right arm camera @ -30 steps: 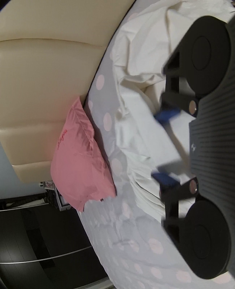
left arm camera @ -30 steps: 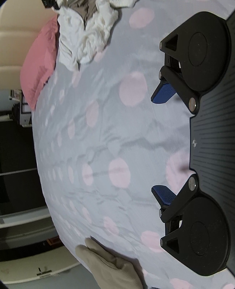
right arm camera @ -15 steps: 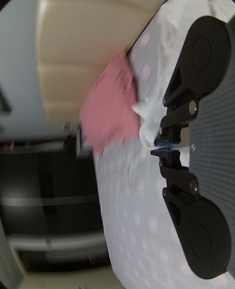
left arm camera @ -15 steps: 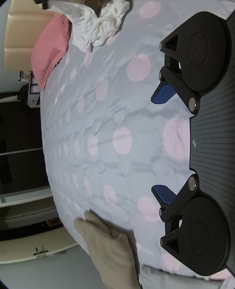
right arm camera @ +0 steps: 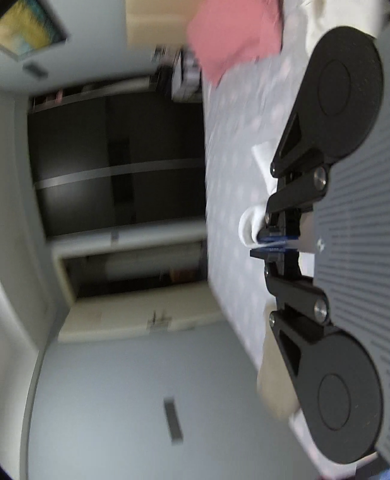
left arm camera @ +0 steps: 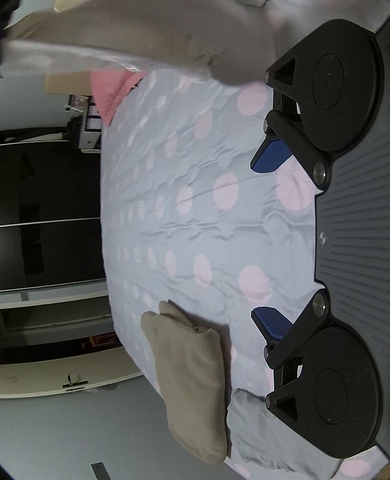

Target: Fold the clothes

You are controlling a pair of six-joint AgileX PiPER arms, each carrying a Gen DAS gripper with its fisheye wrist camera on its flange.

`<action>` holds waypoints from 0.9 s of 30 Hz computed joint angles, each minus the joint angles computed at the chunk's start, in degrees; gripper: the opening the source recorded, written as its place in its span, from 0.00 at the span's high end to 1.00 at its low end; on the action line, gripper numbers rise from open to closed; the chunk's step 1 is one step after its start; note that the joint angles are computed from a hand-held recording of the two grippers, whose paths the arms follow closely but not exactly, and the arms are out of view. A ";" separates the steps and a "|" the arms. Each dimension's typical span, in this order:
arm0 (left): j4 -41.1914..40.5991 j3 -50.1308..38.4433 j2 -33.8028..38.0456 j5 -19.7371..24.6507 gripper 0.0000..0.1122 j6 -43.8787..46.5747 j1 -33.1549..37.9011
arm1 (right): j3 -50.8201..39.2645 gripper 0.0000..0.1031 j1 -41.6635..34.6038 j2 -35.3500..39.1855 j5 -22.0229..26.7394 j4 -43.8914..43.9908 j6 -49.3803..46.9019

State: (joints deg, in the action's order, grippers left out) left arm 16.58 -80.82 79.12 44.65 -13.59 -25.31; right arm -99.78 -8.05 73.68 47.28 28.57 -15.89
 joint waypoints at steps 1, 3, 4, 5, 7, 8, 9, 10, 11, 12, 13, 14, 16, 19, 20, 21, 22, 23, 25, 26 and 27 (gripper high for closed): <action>-0.60 0.35 -0.69 -0.32 0.13 0.85 0.54 | -0.85 0.95 1.42 -0.42 0.74 1.05 -0.05; -1.60 1.01 -1.82 -0.73 0.13 2.20 1.71 | -1.32 0.95 3.35 -1.28 0.64 4.41 -1.67; -2.34 1.31 -2.27 -0.86 0.13 2.88 2.48 | -1.97 0.95 4.95 -1.19 0.78 3.18 -0.74; -3.22 1.58 -2.66 -0.96 0.13 3.60 3.36 | -2.76 0.95 6.88 -1.03 0.92 1.08 0.87; -5.13 2.35 -3.46 -1.12 0.13 5.33 5.24 | -3.10 0.95 8.22 -0.37 2.72 -2.30 3.72; -6.09 2.65 -3.72 -1.11 0.13 6.16 6.15 | -3.26 0.95 8.93 0.00 3.69 -3.93 5.18; -6.82 2.86 -3.84 -1.02 0.13 6.77 6.85 | -2.74 0.95 10.32 0.60 5.18 -5.94 8.07; -7.74 3.15 -4.03 -0.89 0.13 7.62 7.60 | -2.33 0.94 11.52 1.31 6.81 -7.57 10.68; -8.77 3.49 -4.28 -0.72 0.13 8.61 8.41 | -1.72 0.94 11.62 1.85 9.42 -8.12 11.92; -9.84 3.83 -4.55 -0.60 0.13 9.61 9.19 | -1.19 0.90 11.72 2.49 11.98 -8.58 13.01; -10.43 4.08 -4.73 -0.53 0.13 9.99 9.70 | -0.12 0.88 11.96 2.62 13.60 -9.03 12.92; -11.29 4.19 -4.84 -0.42 0.13 10.60 10.20 | 0.94 0.87 12.22 2.80 15.16 -9.49 12.79; -14.14 4.33 -5.08 -0.15 0.13 12.81 11.25 | 3.88 0.68 12.02 1.99 16.33 -9.93 10.44; -18.04 4.80 -5.37 0.05 0.13 15.52 11.70 | 8.68 0.53 12.08 -0.65 16.03 -11.00 7.60; -19.36 4.96 -5.41 0.08 0.13 16.44 11.64 | 10.32 0.52 10.96 -2.02 16.18 -10.50 6.44; -20.72 5.18 -5.32 -0.02 0.13 17.28 11.40 | 11.91 0.51 9.71 -3.36 16.36 -9.90 5.20; -22.20 5.43 -5.16 -0.18 0.13 18.19 11.13 | 13.98 0.49 7.51 -4.57 15.90 -8.66 3.73; -23.46 5.63 -4.82 -0.27 0.13 18.93 10.75 | 15.89 0.47 5.27 -5.65 15.52 -7.42 2.22; -25.39 5.73 -3.52 -0.05 0.13 19.77 9.61 | 18.46 0.39 2.12 -6.30 14.64 -7.74 1.11; -25.94 5.65 -2.68 0.27 0.13 19.75 8.83 | 20.27 0.39 0.07 -6.86 14.26 -7.94 0.03; -26.32 5.49 -1.76 0.67 0.13 19.55 7.96 | 22.01 0.38 -1.98 -7.33 13.84 -8.17 -1.07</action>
